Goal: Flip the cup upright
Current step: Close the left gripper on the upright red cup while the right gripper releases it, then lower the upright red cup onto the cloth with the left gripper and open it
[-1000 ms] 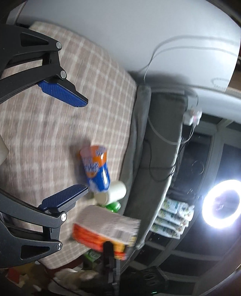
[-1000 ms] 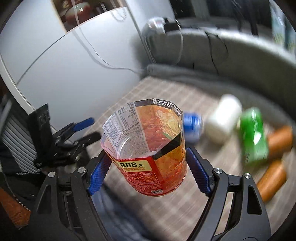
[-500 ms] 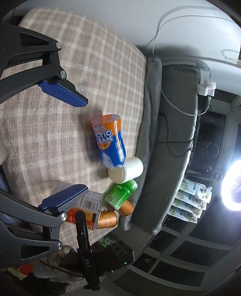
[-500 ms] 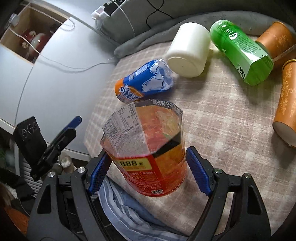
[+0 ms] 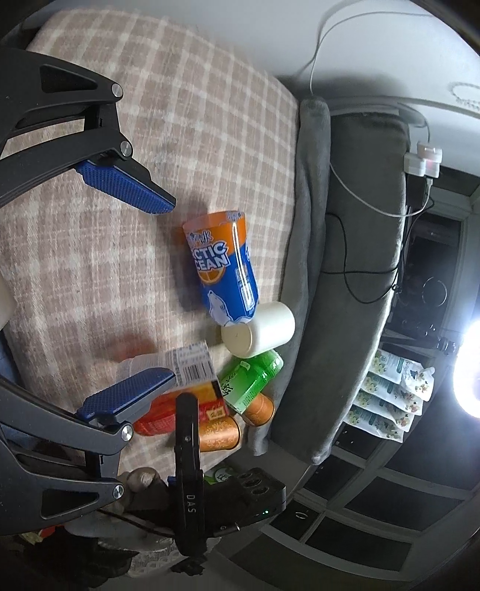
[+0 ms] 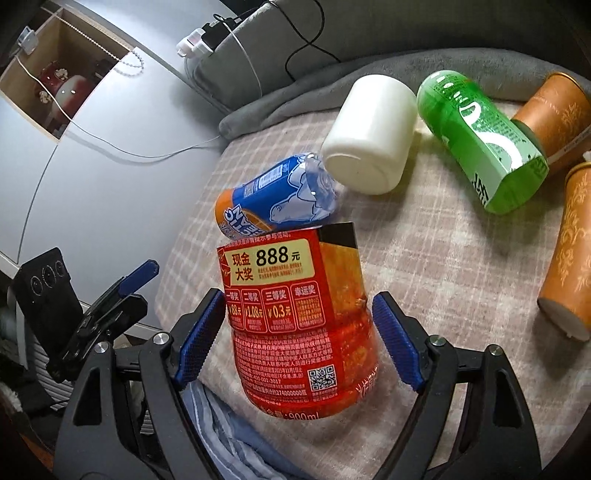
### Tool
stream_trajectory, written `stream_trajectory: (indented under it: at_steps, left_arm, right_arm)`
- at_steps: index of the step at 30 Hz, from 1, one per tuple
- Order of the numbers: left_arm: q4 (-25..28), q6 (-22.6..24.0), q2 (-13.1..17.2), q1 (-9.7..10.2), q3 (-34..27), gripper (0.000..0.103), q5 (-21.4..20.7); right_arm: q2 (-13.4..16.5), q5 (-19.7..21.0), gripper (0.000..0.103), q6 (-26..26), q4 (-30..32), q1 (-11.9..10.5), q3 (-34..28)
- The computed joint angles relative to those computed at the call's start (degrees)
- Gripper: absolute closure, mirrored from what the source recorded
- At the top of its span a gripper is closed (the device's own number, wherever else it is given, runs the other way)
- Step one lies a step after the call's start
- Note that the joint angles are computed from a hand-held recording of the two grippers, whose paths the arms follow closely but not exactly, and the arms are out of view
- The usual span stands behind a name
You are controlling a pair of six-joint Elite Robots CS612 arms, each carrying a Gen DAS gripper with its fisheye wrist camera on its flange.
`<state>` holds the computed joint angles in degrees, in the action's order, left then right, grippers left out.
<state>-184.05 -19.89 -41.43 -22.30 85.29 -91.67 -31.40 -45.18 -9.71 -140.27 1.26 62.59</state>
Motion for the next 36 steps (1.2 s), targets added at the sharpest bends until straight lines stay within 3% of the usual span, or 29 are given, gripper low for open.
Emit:
stream_trajectory:
  at_steps: [7,16,20,27,36]
  left_arm:
    - [3.4,-2.0,1.3,0.87,-2.9,0.018,-6.6]
    - [9.7,-11.5,4.7,2.78,-9.2,0.018,-18.8]
    - [11.5,-16.4,6.6,3.16,-12.2,0.018,-23.3]
    - [13.0,-23.5,9.2,3.23,-15.9,0.018,-25.1]
    - [15.0,-24.3,10.6,3.09,-18.3,0.018,-24.9]
  right_arm:
    - [-1.5,0.3,0.017,3.3,-6.8,-0.7,3.0]
    - [-6.1,-5.0,0.016,5.8,-21.6,-1.2,12.3]
    - [-7.4,-5.8,0.016,6.4,-25.0,-1.6,15.3]
    - [-8.9,-7.8,0.016,7.6,-28.5,-2.3,18.9]
    - [-9.8,-11.5,0.016,8.7,-30.9,-2.5,21.2]
